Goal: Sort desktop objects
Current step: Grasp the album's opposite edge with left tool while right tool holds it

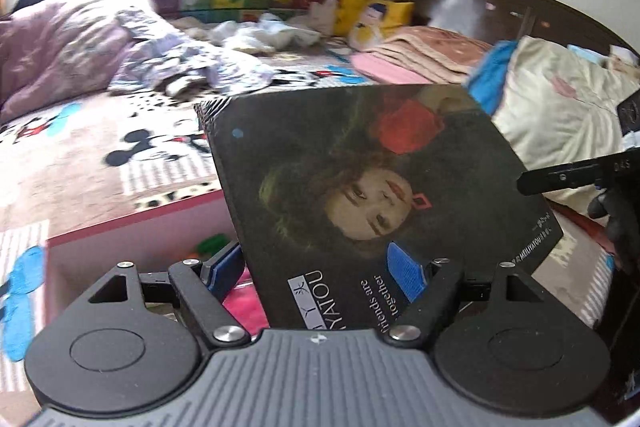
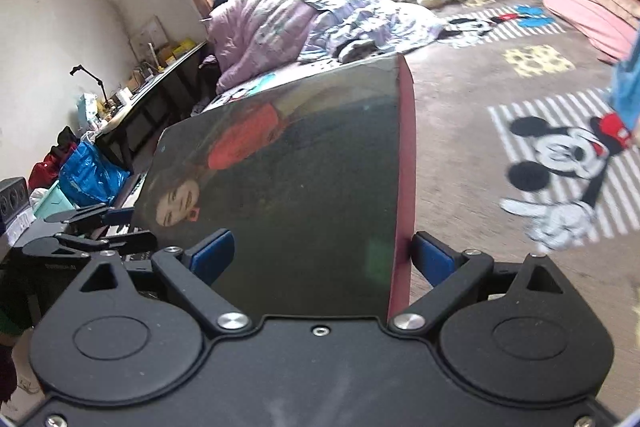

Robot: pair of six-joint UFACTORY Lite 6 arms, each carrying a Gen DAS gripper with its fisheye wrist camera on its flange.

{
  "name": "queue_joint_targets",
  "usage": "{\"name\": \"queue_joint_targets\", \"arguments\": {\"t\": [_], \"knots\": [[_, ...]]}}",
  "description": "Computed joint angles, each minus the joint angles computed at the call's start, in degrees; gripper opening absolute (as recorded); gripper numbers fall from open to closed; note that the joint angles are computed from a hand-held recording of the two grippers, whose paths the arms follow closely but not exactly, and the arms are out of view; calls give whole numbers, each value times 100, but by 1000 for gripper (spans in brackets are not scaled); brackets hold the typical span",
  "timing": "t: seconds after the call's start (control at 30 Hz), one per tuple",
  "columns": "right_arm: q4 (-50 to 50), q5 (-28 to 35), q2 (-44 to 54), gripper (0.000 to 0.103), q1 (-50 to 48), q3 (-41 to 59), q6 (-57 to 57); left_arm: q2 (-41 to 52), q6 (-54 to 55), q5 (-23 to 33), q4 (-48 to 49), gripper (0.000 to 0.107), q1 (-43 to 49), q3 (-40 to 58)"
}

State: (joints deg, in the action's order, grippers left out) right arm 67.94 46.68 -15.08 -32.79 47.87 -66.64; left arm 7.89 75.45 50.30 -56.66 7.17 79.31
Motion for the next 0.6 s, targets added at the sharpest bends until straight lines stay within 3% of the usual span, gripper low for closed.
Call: {"name": "queue_joint_targets", "arguments": {"t": [0.3,0.6], "knots": [[195,-1202,368,97,1810,274,646,752,33,378,164,78,895,823],[-116,-1673,817,97,2716,672,1463,1281,-244,843,365,78,1501,1620]]}}
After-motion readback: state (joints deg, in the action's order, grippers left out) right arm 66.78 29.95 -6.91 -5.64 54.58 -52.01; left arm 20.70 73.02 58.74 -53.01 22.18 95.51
